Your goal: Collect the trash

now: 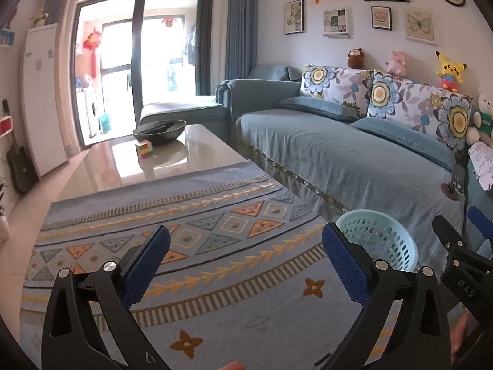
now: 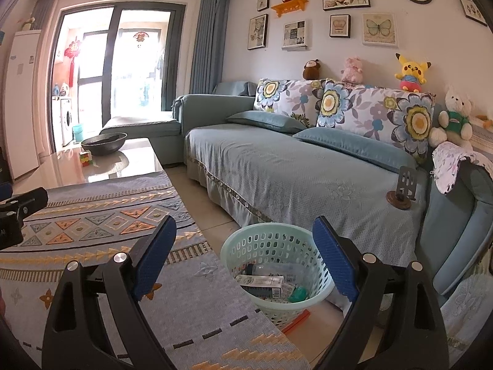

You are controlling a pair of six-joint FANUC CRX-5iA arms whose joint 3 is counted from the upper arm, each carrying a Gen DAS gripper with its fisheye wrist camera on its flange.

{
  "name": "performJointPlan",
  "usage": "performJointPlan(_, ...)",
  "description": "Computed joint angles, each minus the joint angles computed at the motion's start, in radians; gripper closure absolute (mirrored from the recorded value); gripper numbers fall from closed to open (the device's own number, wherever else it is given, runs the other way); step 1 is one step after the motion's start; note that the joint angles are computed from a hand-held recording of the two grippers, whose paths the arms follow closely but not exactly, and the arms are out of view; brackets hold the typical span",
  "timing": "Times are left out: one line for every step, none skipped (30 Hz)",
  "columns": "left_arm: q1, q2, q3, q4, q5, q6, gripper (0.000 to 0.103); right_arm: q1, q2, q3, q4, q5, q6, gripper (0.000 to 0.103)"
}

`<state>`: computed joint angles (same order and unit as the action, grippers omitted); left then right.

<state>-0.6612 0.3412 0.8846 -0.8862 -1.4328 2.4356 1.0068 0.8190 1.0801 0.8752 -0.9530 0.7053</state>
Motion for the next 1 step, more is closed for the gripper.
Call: performJointPlan(0.0,-0.001,-0.002,0.0,0.002,0.002,0.007,0.0,0.009,0.021,-0.01,-0.006,0.014,0.017)
